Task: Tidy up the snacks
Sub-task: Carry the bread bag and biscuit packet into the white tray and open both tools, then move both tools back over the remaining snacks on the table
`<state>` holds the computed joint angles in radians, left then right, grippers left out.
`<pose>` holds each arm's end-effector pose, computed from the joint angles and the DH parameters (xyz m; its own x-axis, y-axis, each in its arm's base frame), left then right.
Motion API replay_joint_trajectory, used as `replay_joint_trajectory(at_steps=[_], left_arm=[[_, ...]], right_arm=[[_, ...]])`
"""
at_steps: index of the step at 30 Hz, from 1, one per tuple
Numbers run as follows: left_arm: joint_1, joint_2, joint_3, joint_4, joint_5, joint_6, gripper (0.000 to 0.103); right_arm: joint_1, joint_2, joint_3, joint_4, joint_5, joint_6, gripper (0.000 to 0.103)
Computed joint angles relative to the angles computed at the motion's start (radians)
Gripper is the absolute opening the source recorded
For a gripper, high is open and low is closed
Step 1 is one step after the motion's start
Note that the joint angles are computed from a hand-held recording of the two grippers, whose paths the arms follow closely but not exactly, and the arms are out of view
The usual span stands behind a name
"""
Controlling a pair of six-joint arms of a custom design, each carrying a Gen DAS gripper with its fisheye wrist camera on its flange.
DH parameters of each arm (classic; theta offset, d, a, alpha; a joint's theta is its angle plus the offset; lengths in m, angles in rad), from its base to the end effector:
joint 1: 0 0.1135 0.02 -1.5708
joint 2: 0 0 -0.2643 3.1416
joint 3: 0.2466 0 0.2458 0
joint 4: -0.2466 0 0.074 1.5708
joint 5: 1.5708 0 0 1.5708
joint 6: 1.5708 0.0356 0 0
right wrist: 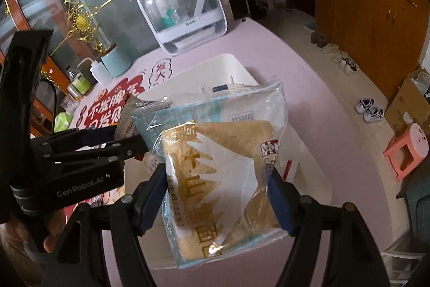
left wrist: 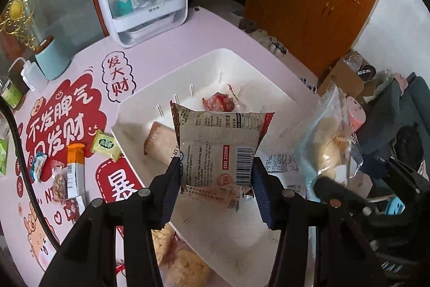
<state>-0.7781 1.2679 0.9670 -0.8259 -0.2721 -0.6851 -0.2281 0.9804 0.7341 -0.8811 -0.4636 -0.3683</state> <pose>0.1728 -0.1568 0.2546 -0.8738 0.0055 -0.4862 0.0529 0.9951 -0.0839 0.1634 -0.0216 0.2375 -0.8264 -0.1387 -0.5457 -0.3024 0.9269 0.2224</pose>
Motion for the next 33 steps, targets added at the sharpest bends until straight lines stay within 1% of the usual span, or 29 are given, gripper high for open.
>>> replay_joint_trajectory(at_steps=[2, 4, 5, 7, 8, 10, 14, 22, 26, 31, 33], left_arm=[[0.001, 0.031, 0.007, 0.005, -0.003, -0.001, 0.055], [-0.011, 0.066, 0.020, -0.016, -0.048, -0.013, 0.067], [-0.017, 0.078, 0.025, -0.030, -0.074, -0.019, 0.071], [-0.018, 0.083, 0.025, -0.047, -0.101, -0.018, 0.082], [-0.017, 0.075, 0.019, -0.049, -0.104, -0.016, 0.083], [-0.012, 0.056, 0.008, -0.051, -0.097, -0.011, 0.084], [-0.005, 0.021, -0.006, -0.068, -0.080, -0.008, 0.084], [-0.045, -0.032, -0.018, -0.126, -0.109, -0.034, 0.084], [-0.054, -0.065, -0.024, -0.151, -0.108, -0.043, 0.084], [-0.060, -0.131, -0.028, -0.190, -0.085, -0.058, 0.084], [-0.075, -0.163, -0.023, -0.225, -0.091, -0.069, 0.084]], right_arm=[[0.011, 0.013, -0.011, 0.009, 0.013, 0.017, 0.075], [0.000, 0.035, -0.016, 0.004, 0.007, 0.010, 0.078], [-0.002, 0.036, -0.020, 0.008, 0.002, 0.006, 0.080], [0.009, 0.003, -0.034, 0.029, 0.017, 0.010, 0.084], [0.022, -0.021, -0.041, 0.040, 0.033, 0.011, 0.085], [0.035, -0.043, -0.044, 0.049, 0.048, 0.013, 0.088], [0.041, -0.050, -0.034, 0.039, 0.033, 0.029, 0.088], [0.078, -0.094, -0.041, 0.010, 0.049, 0.071, 0.088], [0.076, -0.124, -0.041, -0.020, 0.046, 0.084, 0.088], [0.062, -0.182, -0.029, -0.066, 0.030, 0.104, 0.088], [0.054, -0.206, -0.023, -0.090, 0.023, 0.106, 0.088]])
